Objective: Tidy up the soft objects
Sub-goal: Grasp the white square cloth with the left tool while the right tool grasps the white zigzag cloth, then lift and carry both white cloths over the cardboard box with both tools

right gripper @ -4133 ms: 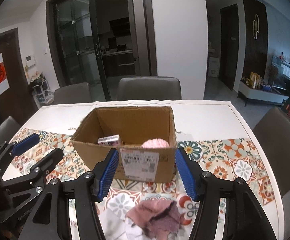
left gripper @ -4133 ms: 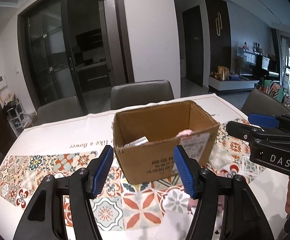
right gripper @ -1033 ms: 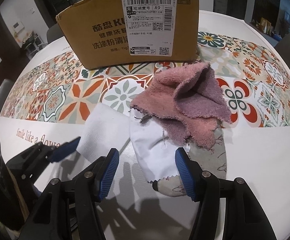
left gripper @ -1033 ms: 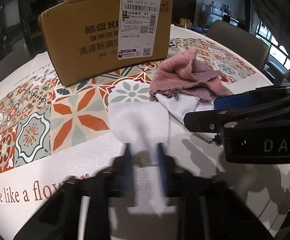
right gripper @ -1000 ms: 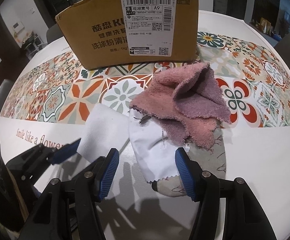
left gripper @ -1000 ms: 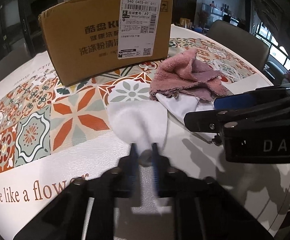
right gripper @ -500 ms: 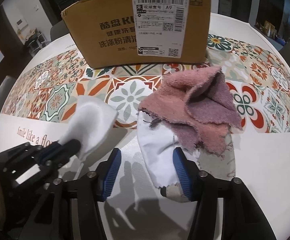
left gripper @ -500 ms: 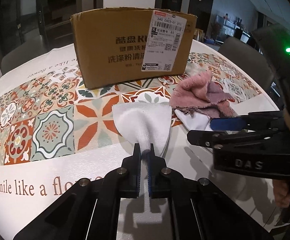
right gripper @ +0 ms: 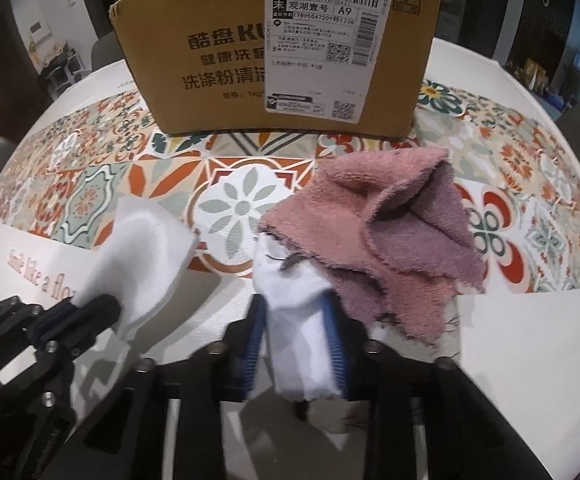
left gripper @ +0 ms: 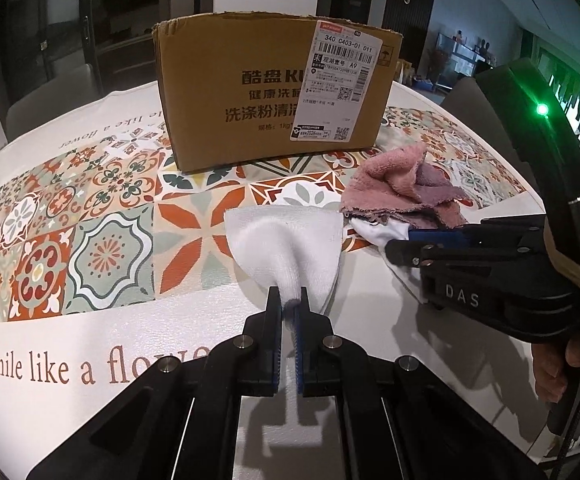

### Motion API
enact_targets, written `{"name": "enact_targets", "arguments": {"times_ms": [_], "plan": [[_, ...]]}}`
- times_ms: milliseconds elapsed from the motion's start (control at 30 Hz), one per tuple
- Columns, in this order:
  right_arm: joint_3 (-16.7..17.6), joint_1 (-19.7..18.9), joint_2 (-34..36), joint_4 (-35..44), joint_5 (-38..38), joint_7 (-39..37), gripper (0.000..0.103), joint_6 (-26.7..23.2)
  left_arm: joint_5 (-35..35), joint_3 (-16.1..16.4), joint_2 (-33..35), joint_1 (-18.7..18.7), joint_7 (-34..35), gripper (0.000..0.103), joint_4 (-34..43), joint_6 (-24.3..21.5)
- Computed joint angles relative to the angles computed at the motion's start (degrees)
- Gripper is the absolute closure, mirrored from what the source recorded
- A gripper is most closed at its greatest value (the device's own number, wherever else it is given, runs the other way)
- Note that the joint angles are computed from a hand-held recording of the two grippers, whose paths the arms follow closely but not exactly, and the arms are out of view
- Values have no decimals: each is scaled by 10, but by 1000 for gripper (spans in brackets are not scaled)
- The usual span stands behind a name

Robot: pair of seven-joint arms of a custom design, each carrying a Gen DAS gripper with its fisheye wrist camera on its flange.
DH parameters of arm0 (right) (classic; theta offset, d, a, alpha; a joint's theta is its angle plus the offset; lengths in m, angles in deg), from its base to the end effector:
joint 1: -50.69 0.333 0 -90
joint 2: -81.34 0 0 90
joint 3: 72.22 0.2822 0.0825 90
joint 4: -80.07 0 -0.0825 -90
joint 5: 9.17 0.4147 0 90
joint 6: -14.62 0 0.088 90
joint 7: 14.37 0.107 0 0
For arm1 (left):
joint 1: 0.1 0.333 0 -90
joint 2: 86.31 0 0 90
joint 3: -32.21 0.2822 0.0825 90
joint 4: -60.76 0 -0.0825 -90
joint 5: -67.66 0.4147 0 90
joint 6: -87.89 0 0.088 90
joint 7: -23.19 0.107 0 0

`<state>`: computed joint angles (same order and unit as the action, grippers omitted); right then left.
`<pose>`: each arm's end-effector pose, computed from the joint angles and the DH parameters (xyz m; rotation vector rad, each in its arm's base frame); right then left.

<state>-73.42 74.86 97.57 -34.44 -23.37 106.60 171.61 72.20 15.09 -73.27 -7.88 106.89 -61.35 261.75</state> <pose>0.5960 0.2635 0.3148 -1.9947 1.8626 -0.3978 0.5712 -0.2669 0.3314 -1.5253 2.2262 -0.8591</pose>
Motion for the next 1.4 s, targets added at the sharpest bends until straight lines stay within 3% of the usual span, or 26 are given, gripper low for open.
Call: {"name": "enact_targets", "arguments": {"times_ms": [133,367,700,1000,1400], "plan": [[-3,-1,-7,-8,-4,10,93,2,-12,-12,-2,7,12,96,-1,1],[7,-10,-45,-41,11,10,94,32,-21,-13,-11,5,19,96,-3,8],[20,-21,-85,-71,9,19,97,60,8,11,-39,-16,-15,96,-15,22],[29,-31,-120,-90,-26,50,97,80,83,48,-63,-43,-99,96,-21,34],[45,-57,-154,-96,-97,105,97,102,257,82,-95,-58,-260,96,-8,33]]}}
